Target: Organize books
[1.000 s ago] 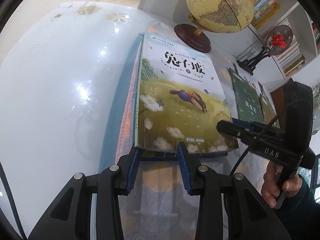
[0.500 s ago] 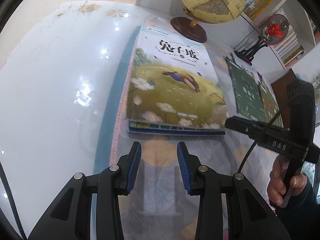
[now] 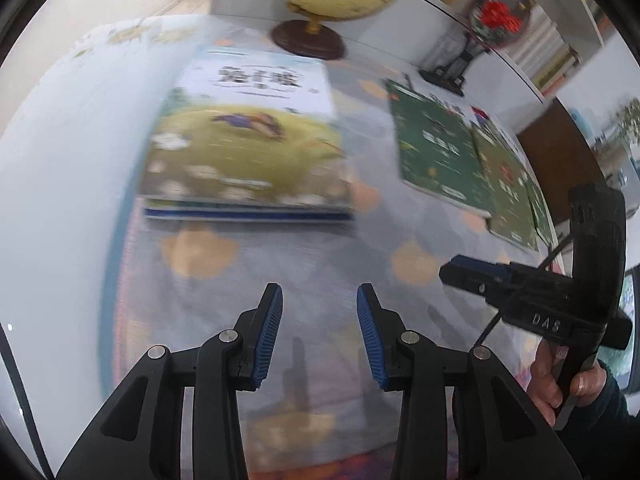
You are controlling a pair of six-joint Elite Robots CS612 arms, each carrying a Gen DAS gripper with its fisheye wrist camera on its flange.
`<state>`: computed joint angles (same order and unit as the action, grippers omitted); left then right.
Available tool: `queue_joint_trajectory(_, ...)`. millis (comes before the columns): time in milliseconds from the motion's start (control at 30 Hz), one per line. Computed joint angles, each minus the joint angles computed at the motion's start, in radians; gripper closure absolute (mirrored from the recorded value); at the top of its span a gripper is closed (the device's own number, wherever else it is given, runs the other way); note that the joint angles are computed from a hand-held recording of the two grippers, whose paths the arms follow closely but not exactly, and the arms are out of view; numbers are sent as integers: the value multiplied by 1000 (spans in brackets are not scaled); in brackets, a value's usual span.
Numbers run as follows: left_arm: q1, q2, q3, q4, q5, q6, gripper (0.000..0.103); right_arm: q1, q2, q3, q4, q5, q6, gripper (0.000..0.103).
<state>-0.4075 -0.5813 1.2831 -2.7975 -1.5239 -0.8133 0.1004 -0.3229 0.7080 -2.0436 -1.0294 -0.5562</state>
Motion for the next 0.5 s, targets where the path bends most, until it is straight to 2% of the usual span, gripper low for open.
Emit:
queue_joint_trajectory(233,-52,57,-146,101,-29,55,67,-76,-20,39,-27,43,66,73)
queue_joint_trajectory(500,-106,169,-395,249,-112,169,67,-183,-49,102,-115,24,208,72)
